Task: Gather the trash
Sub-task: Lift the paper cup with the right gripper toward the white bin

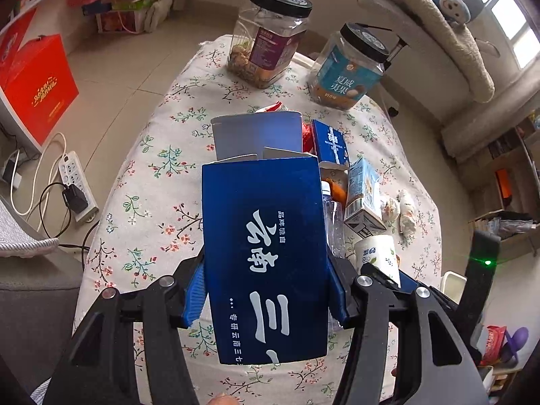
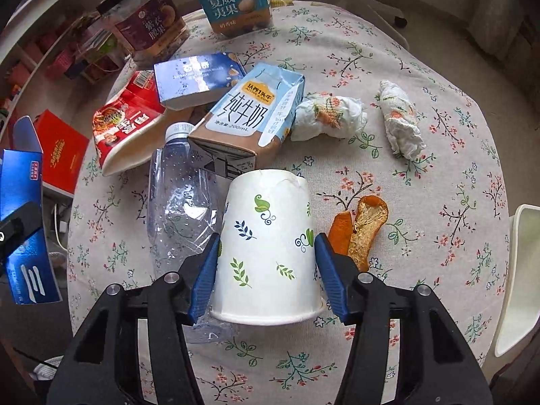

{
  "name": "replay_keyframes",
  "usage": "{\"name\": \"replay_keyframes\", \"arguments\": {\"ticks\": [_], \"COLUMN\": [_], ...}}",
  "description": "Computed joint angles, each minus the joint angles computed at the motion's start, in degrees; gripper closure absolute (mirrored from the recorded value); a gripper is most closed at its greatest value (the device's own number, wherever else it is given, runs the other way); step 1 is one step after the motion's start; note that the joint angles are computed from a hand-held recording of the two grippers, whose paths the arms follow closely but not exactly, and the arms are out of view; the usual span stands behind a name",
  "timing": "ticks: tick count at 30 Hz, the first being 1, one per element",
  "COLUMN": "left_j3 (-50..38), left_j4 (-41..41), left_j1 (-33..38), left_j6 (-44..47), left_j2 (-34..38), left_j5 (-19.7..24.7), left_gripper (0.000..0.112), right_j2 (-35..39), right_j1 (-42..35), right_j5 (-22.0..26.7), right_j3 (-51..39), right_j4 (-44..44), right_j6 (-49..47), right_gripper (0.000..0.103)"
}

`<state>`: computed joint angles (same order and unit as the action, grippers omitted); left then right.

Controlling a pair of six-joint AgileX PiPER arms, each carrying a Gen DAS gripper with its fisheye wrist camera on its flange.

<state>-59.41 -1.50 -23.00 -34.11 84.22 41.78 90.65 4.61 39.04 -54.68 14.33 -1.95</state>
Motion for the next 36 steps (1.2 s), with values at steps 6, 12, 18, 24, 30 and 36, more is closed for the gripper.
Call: {"name": "replay_keyframes", "arguments": {"ticks": [6,12,18,24,30,36], "left_j3": [-0.5,-1.9,-3.39,-5.29,-7.07,-8.71], "left_j4": [11.65,24.85,31.96,33.28,35.07,37.62], "left_j1": [-5.99,-12.94,-17.25,-19.21,-21.39,-24.35], "left_j6": [-8.48,-18.47,-24.17,-25.49,-27.36,-30.22], "left_j2": [-1.58,-0.93,0.22,2.3,3.91,5.37], "left_j5": [-1.62,-1.16,-0.72,-0.42,0.02,0.17], "left_gripper": [0.056,0.055,0.055,0.055,0.055,0.055], "right_j2": [-7.69,-11.44,-14.84,-16.17,-18.18,-21.73], "right_j1": [-4.11,-6.51,-8.06,-10.59,-13.32,-15.53], "right_j5": [-2.62,-6.36,-8.57,-7.96,-7.47,-9.59], "right_j3": [1.86,4.24,5.73,6.1,6.89,8.63], "right_j4": [6.16,7.81,7.43,8.25,8.37,4.0], "right_j6": [-6.04,-7.87,-8.32,-10.37,-12.18,-10.43], "right_gripper": [0.05,0.049,0.049,0.048,0.048,0.047]}}
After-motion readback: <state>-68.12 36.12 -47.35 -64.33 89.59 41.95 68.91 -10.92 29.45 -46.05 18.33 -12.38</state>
